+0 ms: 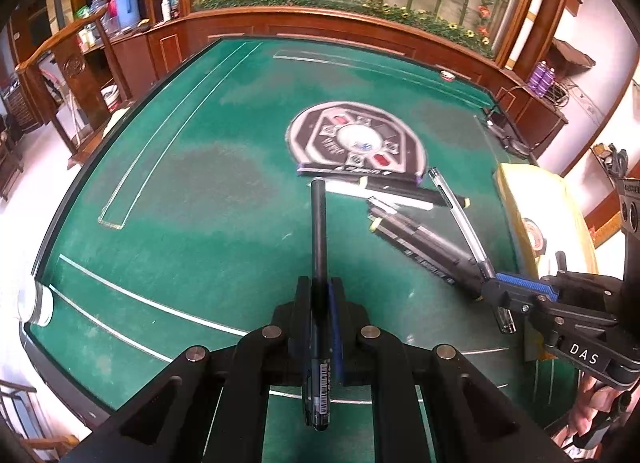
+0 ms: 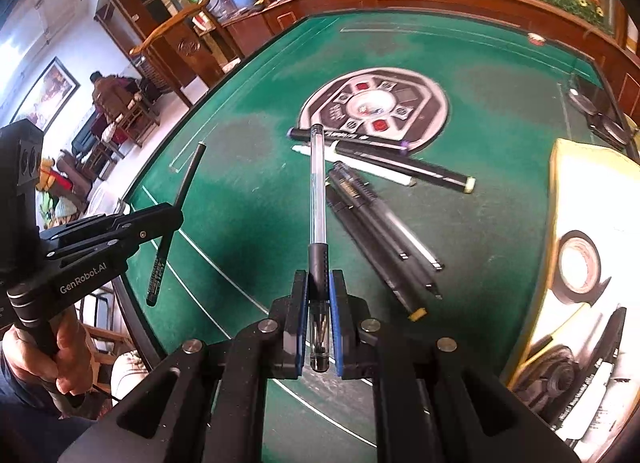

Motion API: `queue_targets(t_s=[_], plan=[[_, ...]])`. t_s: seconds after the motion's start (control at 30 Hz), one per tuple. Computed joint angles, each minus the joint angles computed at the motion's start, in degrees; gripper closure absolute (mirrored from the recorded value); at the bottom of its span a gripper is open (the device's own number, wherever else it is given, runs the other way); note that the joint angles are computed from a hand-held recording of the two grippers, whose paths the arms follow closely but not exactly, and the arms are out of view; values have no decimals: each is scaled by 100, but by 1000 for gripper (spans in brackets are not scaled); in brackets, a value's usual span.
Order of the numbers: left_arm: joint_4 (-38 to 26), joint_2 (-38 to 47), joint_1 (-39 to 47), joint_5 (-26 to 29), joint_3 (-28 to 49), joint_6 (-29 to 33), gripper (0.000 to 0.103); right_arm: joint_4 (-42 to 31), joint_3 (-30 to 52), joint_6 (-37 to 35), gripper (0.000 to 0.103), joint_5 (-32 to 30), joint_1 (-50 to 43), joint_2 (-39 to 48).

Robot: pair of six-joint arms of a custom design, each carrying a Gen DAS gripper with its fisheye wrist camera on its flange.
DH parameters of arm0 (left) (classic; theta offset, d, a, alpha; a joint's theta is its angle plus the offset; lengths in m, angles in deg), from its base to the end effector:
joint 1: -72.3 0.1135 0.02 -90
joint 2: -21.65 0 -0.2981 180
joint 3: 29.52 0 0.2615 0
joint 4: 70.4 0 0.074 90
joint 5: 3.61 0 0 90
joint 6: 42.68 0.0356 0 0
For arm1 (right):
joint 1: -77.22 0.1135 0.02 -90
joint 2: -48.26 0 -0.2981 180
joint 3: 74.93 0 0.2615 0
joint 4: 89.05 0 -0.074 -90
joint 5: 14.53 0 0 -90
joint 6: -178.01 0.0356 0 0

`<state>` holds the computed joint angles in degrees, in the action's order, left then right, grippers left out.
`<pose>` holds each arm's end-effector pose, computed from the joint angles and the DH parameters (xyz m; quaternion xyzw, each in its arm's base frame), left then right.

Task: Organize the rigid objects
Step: 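Carry the clear pen toward the tray with the right tool while the left tool carries the black pen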

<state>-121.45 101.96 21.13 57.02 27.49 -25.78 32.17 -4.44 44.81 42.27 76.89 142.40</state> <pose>0.1630 -0.1747 0.2028 -0.2162 0.9343 0.0010 0.2836 0.2948 0.0178 0.2030 -0.3670 0.8832 0.2413 0.1645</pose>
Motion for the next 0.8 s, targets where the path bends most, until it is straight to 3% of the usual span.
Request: queue_targets(t_s=[0.8], plan=[[508,2105,-82,580,2717,1775,95,-1055,1754,-510,93,-463,-2690,1085]])
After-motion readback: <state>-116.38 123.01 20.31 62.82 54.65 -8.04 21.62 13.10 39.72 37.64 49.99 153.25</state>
